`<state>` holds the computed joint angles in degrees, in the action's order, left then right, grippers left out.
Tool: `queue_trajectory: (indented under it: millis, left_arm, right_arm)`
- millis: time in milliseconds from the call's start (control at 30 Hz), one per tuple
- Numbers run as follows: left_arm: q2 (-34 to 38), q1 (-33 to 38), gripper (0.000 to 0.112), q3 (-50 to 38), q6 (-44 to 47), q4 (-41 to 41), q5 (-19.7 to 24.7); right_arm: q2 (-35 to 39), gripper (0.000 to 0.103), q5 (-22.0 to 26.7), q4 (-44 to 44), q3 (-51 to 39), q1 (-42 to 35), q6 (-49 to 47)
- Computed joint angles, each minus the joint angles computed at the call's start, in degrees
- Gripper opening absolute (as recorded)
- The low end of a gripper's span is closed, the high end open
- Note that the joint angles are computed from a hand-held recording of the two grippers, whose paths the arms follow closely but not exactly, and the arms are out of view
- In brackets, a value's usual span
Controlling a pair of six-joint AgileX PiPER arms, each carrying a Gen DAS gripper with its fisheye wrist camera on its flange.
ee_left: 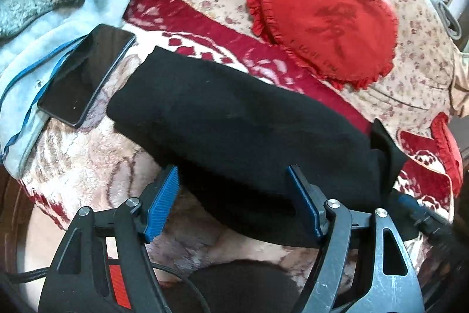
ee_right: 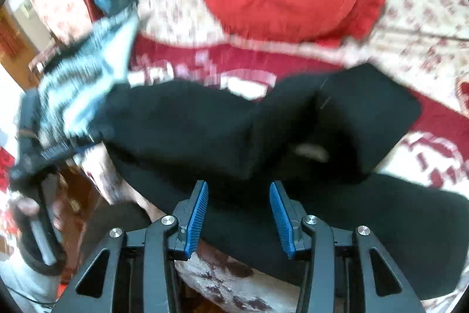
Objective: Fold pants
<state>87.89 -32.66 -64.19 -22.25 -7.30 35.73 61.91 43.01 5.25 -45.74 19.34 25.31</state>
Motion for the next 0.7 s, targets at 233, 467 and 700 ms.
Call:
queue_trajectory:
  millis: [233,467,700]
  left_arm:
    - [2.09,-4.17,0.074,-2.98,-1.99,0.76,0.98]
    - [3.43,-5.5,0.074,-3.99,-2.37,1.74,1.58]
    - [2.92,-4.42,0.074,-3.34,-1.79,0.31,1.29]
  right_arm:
    - [2.94,0.045,3.7,-4.66,-8.58,-5.38,2.91]
    - [22.12,0.046,9.19,-17.4,-20.89,-3.46,11.57]
    - [17.11,0.022,0.76,-2.76,-11.21,-13.87,-2.08]
